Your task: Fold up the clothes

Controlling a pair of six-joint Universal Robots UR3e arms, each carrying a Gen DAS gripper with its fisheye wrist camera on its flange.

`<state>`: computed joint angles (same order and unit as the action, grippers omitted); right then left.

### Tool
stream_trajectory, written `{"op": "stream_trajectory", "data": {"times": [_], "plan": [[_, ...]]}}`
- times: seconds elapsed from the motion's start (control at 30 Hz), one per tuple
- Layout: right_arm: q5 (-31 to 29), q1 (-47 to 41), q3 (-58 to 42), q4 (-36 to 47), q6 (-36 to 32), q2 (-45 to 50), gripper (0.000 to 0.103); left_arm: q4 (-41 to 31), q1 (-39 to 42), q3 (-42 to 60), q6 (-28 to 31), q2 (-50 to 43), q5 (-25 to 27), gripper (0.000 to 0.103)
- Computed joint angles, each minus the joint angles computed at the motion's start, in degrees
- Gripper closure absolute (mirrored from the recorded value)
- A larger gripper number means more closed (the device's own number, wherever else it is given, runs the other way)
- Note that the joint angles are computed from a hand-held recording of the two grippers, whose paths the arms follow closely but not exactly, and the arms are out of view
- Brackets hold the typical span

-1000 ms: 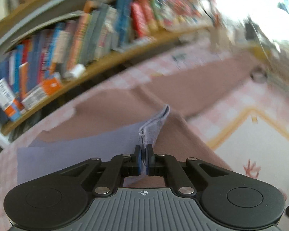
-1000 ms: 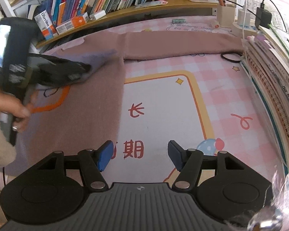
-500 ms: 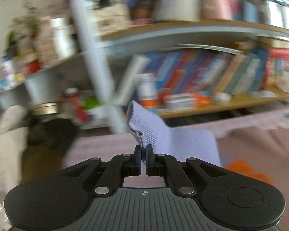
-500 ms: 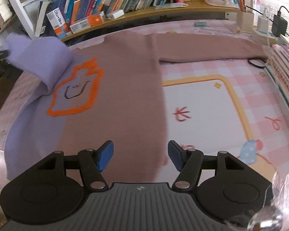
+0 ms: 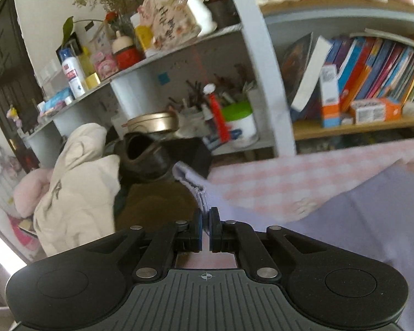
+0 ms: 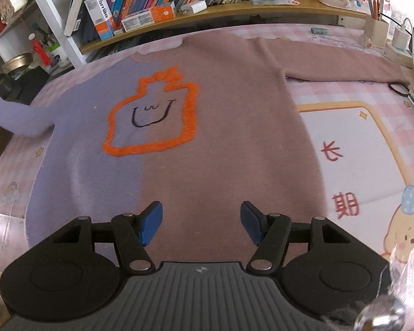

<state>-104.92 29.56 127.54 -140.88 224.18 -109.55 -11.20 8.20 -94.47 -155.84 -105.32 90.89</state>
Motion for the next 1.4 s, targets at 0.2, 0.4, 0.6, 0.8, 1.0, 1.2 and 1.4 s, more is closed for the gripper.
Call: {"op": "stream_trajectory", "data": {"times": [0.2,0.4,0.6,0.8,1.0,1.2,1.4], "plan": [[-2.93,4.40,-5.14,1.88,3.95,5.52,0.043,0.41,3.22,-1.02,1.55,-1.73,-2.89,0.099],[-5.14,6.87,-9.66,5.59,6.40,8.23,0.043,0.68,3.44,-2.82,3.10,-3.15,-0.71,0.091],[-6.85,7.64,-11.40,9.53,8.34,8.09,0.043,-1.06,9.75,-10.55,3.31,4.29,-5.59,0.083],[-9.89,6.72,-9.80,14.10,9.49,5.34,0.043,-10.70,17.48,-23.20,6.34,19.19,-18.03,0.071],[-12.26,5.42,-5.15,19.45,11.16,-1.35,0.043,-27.11,19.18,-32.61,10.85,35.70,-28.67,0.041],[-11.14,1.45,2.90,18.45,7.82,-10.84,0.043,-30.85,11.24,-38.05,4.59,41.29,-29.51,0.037],[-6.10,-4.05,10.15,14.60,3.62,-18.71,0.059,-25.09,1.62,-38.02,-6.50,35.68,-23.81,0.057]]}}
